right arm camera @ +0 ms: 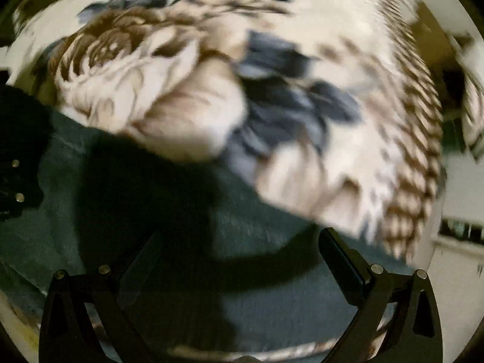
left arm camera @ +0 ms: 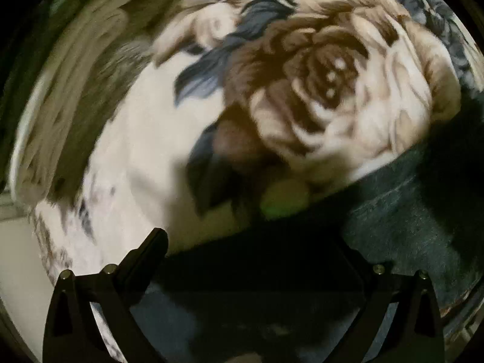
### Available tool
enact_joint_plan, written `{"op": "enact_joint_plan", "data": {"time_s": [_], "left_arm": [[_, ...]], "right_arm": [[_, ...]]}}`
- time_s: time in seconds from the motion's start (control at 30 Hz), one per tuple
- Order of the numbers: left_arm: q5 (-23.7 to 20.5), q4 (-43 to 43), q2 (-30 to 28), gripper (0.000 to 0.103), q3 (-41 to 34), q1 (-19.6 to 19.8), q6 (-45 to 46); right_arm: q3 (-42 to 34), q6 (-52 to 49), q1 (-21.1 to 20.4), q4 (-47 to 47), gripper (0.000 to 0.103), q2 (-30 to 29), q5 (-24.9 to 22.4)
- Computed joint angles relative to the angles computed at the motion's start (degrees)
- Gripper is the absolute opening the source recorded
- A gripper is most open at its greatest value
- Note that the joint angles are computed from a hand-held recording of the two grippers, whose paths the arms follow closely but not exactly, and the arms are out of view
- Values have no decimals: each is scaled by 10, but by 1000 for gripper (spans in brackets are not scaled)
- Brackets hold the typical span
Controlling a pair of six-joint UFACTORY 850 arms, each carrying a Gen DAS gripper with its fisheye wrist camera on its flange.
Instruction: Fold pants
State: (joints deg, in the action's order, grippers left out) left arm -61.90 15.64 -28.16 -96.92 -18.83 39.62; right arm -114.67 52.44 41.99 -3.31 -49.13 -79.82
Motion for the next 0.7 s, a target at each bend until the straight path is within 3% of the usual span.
{"op": "enact_joint_plan", "data": {"time_s": [0.03, 0.1, 0.13, 0.2, 0.23, 0.27, 0.37, 0.43, 0.6, 0.7], "left_arm": [[-16, -11, -12, 102, -18, 2, 16], [-83, -59, -47, 79, -75, 13, 45], [-123, -88, -66, 61, -107, 20, 51], [-141, -106, -69, 38, -120, 23, 80], [-140, -110, -65, 23, -121, 22, 87], [-129, -108, -59, 15, -112, 19, 88], [-109, -112, -48, 7, -114, 21, 85], [-100, -123, -38, 5, -111, 25, 75], [-102, -159, -11, 3, -137, 43, 45], [-96, -181, 34, 3, -114, 58, 30]], "right_arm": [[3, -20, -5, 7, 103, -1, 10], [6, -57, -17, 29, 101, -2, 23], [8, -69, -23, 43, 96, -1, 31], [7, -91, -30, 62, 80, 1, 45], [5, -100, -31, 66, 64, 1, 51], [-2, -106, -31, 66, 49, -2, 52], [-2, -97, -27, 54, 25, 3, 60], [13, -72, -25, 46, 19, 18, 76], [31, -8, 1, -14, 13, 59, 79], [37, 35, 24, -47, 13, 88, 77]]}}
